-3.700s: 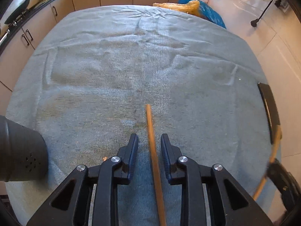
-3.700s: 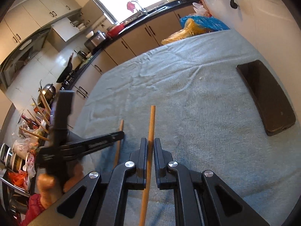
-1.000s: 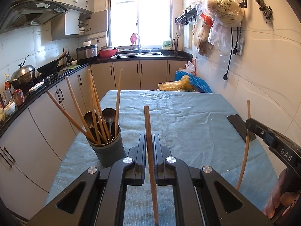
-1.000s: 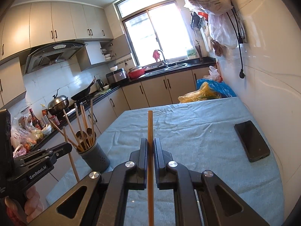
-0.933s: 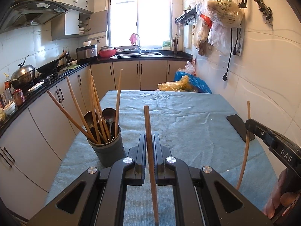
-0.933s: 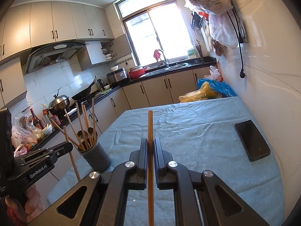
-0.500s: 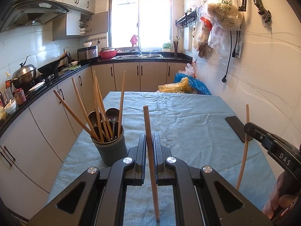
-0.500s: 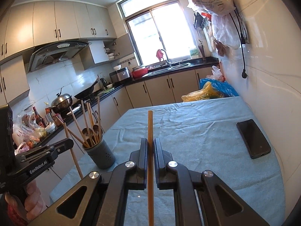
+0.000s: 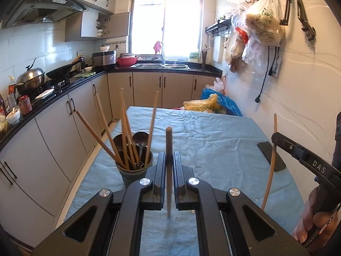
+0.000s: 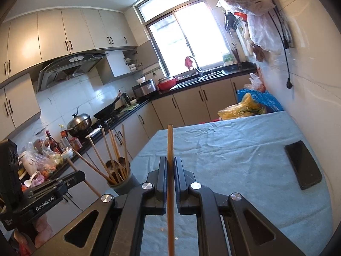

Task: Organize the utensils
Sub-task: 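Lower the chopsticks into the black holder with both tools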

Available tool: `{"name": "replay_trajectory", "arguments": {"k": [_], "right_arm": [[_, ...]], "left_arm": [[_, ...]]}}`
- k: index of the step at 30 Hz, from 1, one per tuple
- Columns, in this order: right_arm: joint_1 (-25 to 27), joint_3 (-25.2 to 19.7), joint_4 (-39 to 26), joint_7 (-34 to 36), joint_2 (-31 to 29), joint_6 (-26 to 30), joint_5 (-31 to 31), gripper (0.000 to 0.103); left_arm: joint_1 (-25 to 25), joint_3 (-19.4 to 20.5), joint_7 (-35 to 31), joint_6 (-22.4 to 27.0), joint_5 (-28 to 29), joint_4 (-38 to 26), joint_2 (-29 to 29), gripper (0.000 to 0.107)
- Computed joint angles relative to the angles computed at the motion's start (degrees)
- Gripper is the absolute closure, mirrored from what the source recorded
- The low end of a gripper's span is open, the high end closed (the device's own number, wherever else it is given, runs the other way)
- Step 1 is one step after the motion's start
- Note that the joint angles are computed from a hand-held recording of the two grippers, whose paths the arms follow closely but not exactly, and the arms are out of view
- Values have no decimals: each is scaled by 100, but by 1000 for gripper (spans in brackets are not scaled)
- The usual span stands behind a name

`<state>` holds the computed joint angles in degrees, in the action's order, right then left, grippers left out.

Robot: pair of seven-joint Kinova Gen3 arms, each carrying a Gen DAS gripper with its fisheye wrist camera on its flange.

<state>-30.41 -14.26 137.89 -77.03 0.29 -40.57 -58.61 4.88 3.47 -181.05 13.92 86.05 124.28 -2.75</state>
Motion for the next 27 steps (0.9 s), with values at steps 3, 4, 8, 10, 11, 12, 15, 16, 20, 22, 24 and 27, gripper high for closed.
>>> {"name": "replay_trajectory", "arguments": {"k": [3, 4, 8, 10, 11, 12, 15, 16, 20, 22, 24, 27], "right_arm": [[118, 124, -194, -107, 68, 250, 319, 96], [144, 159, -248, -154, 86, 318, 422, 96], [191, 248, -562, -26, 193, 512, 528, 96], [218, 301, -692, -35, 223, 612, 641, 96], [217, 324, -798, 69, 250, 647, 617, 96], [228, 350, -876, 105, 267, 707, 650, 96], [260, 421, -1133, 126, 345, 841, 798, 96], [267, 451, -1232, 172, 378, 912, 824, 96], [246, 570, -1708, 301, 591, 1077, 961, 96], [257, 617, -1935, 138, 719, 1153, 1189, 96], [228, 676, -2189, 33, 890, 1158, 1388, 96], [110, 793, -2580, 12, 1168, 1148, 1518, 97]], "left_arm": [[-43, -52, 352, 24, -316, -92, 19, 102], [-57, -71, 521, 40, -480, -138, 21, 102], [-102, -173, 1124, 215, -1058, -320, -15, 102], [-137, -249, 1381, 357, -1335, -426, -71, 102], [-153, -298, 1442, 438, -1422, -471, -92, 102], [-174, -332, 1586, 523, -1575, -546, -135, 102], [-201, -458, 1777, 732, -1806, -734, -252, 102], [-190, -467, 1875, 724, -1895, -788, -280, 102], [-140, -575, 2151, 759, -2153, -1059, -366, 102], [-125, -653, 2220, 859, -2214, -1221, -350, 102], [-107, -666, 2268, 831, -2252, -1368, -303, 102], [-142, -661, 2360, 849, -2297, -1574, -143, 102]]}}
